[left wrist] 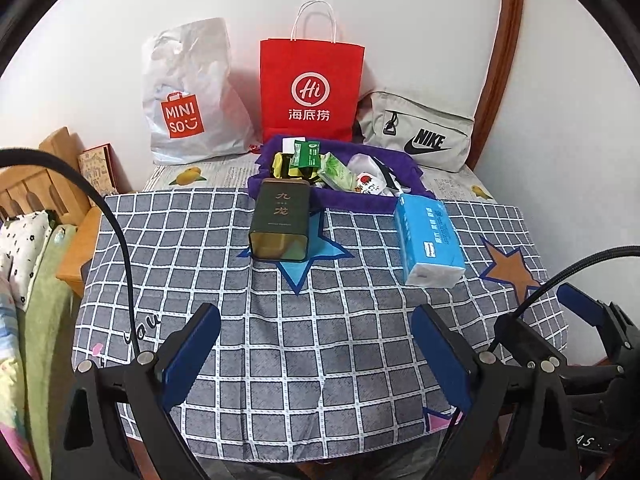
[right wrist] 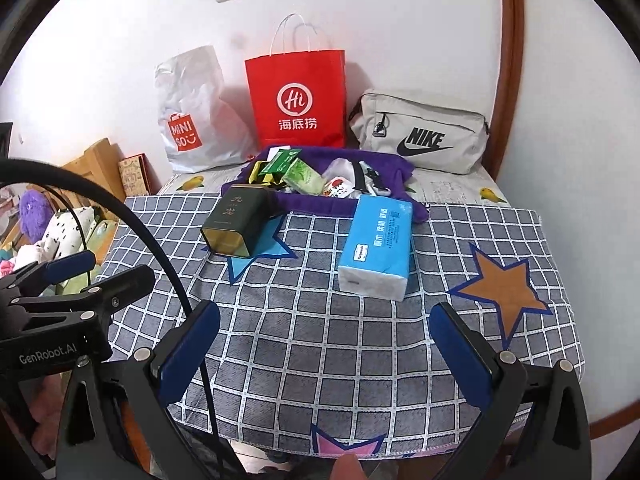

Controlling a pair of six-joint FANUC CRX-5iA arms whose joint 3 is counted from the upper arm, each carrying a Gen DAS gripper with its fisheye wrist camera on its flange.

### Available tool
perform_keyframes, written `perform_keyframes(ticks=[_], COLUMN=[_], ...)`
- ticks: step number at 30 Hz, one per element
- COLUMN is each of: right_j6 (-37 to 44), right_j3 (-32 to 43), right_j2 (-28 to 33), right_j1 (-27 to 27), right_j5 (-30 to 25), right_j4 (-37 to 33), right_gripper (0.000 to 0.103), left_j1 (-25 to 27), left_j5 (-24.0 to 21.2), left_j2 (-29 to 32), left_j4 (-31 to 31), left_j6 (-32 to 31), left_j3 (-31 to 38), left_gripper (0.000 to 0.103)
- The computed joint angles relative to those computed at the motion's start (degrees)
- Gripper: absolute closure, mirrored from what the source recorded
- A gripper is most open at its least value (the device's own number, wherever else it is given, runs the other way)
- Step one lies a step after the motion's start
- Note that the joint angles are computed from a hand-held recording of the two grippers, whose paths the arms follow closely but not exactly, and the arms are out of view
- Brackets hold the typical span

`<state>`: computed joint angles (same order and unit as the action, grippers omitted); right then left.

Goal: Organize soft objects

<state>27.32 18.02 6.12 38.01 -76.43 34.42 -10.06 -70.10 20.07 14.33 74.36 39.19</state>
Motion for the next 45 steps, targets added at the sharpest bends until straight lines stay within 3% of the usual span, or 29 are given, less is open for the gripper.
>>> perform_keyframes(ticks=[16,45], right_j6=[-1.4,-2.4], right_j3=[-1.1,-2.0], right_j2=[-0.9,-1.8], right_j1=[0.2,0.2], right_j5=[-0.4,-1.2], right_j4=[0.0,0.8], right_gripper=[0.0,0.0], left_j1=[-0.6,-1.5], left_j5=[0.0,-3.8], left_j2=[-0.3,1.6], left_j4=[-1.2,-2.7], left_j6=[0.2,0.6], left_j3=[0.0,3.4], left_gripper=[0.006,0.006])
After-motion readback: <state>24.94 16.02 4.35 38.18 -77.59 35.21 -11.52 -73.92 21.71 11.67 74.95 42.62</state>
